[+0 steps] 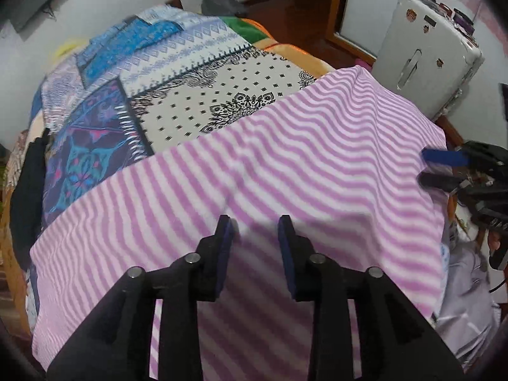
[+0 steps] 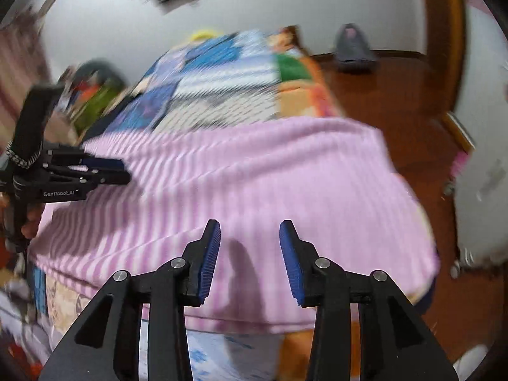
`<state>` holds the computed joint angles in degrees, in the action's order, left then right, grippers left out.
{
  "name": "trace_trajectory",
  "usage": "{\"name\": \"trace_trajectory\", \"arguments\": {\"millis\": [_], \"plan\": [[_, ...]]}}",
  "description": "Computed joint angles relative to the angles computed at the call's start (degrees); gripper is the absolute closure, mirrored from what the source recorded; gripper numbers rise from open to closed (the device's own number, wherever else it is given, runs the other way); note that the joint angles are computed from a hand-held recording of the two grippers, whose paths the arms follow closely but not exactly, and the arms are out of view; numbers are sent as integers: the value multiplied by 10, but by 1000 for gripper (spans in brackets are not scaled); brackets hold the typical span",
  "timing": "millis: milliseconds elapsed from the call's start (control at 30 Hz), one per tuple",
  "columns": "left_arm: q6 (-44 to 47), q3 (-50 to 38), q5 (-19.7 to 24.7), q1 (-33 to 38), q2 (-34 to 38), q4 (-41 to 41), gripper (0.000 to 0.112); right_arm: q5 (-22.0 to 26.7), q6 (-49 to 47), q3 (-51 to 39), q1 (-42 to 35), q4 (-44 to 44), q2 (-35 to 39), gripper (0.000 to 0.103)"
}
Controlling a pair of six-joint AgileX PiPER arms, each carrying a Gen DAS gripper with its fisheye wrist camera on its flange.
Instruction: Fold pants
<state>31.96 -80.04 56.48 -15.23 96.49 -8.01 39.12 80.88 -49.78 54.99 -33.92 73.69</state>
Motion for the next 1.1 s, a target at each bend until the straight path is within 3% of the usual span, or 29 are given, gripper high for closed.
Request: {"name": "trace_trajectory", "arguments": {"millis": [67,133,267,400,500,567,700,767,867,967,1100], "plan": [[6,34,-18,8,-30,-3,78,-26,-68,-11,-9,70,43,67],[23,61,-24,23,-61,-10,76,-22,-77,-7,6,79,56,67],[49,74,-2,72,-100,-24,72,19,-58,5,53,80,39,68],[84,76,23,145,-140,-45,72,94,-44,-36,70,65,14,68],[115,85,38,215,-166,-71,70,69,-41,-74,57,46,15,68],[136,97,48,260,-176,-90,62,49,-60,-115,57,39,47,68],[166,165,18,322,-199,-82,62,-5,-116,-156,55,86,112,68],[209,200,3,369,-211,-118,54,-20,-129,-162,61,118,152,68],[258,206,38,443,-204,-173,51,-34,-77,-144,73,91,153,68],[301,220,53,496,-209,-204,49,-45,-79,-117,71,115,132,68],[327,220,67,529,-209,-215,49,1,-66,-128,104,110,135,68]]}}
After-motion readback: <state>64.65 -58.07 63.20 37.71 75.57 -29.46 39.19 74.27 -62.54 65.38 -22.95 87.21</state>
